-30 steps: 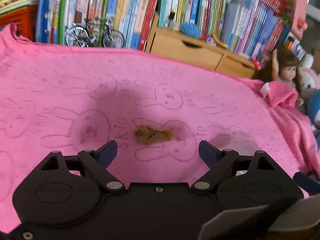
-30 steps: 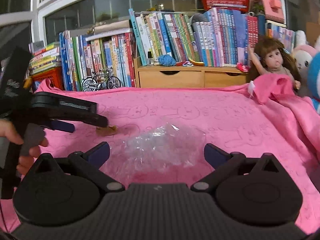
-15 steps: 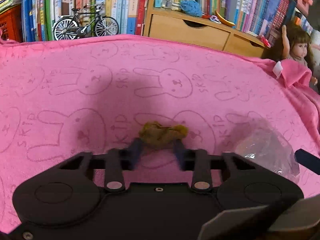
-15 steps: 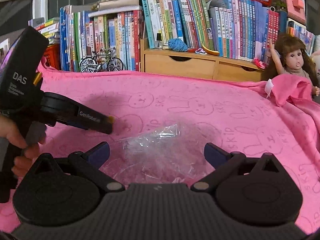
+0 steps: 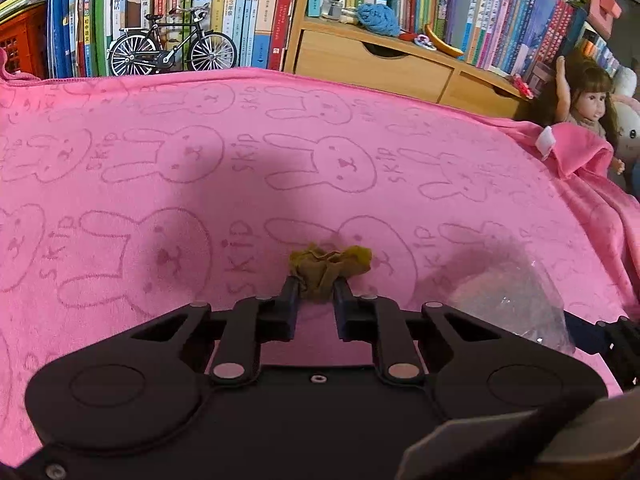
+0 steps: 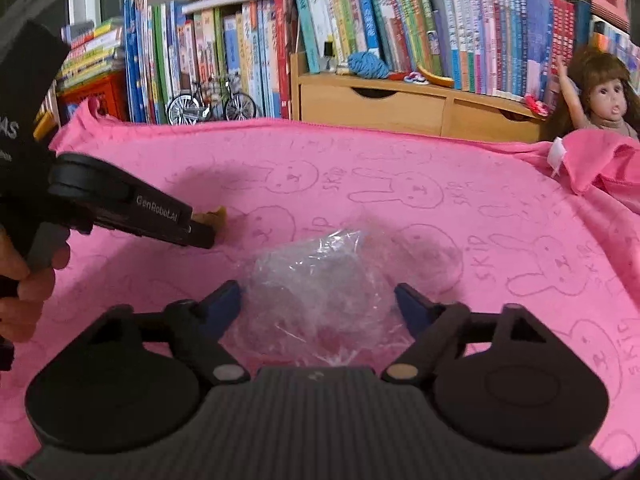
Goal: Collect trash
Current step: 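Grasp the small brown paper scrap with the left tool while the right tool grasps the clear plastic bag, then carry the brown scrap and clear bag down over the bin with both tools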
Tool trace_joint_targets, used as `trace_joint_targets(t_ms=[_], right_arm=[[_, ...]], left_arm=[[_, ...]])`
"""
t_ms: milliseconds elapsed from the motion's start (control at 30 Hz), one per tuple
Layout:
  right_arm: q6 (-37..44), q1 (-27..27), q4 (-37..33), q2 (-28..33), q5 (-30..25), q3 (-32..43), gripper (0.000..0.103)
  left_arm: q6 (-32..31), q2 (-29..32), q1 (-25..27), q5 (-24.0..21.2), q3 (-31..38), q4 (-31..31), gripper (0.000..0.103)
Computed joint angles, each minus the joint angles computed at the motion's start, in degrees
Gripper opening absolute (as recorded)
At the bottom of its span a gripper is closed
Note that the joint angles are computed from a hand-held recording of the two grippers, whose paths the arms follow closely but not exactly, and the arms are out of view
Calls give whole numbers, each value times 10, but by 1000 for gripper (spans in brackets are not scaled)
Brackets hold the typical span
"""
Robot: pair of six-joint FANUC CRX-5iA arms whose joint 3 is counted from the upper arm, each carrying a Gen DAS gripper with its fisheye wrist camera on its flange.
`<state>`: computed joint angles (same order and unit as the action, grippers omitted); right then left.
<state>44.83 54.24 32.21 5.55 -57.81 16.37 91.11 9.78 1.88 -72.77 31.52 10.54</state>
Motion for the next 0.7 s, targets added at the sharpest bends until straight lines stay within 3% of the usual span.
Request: trace_joint_targets(t_ms=[200,433,700], right_arm=[[-42,8,15,-49,35,-47,81],[-92,6,14,-89,39,-69,81],[-139,80,133,-172,48,-190,81]], left_arm=[[-34,-43,-5,16,-39,19,17],[-65,-102,-17,32,-84,33,17],[-115,-214,1,66,-205,88,17]])
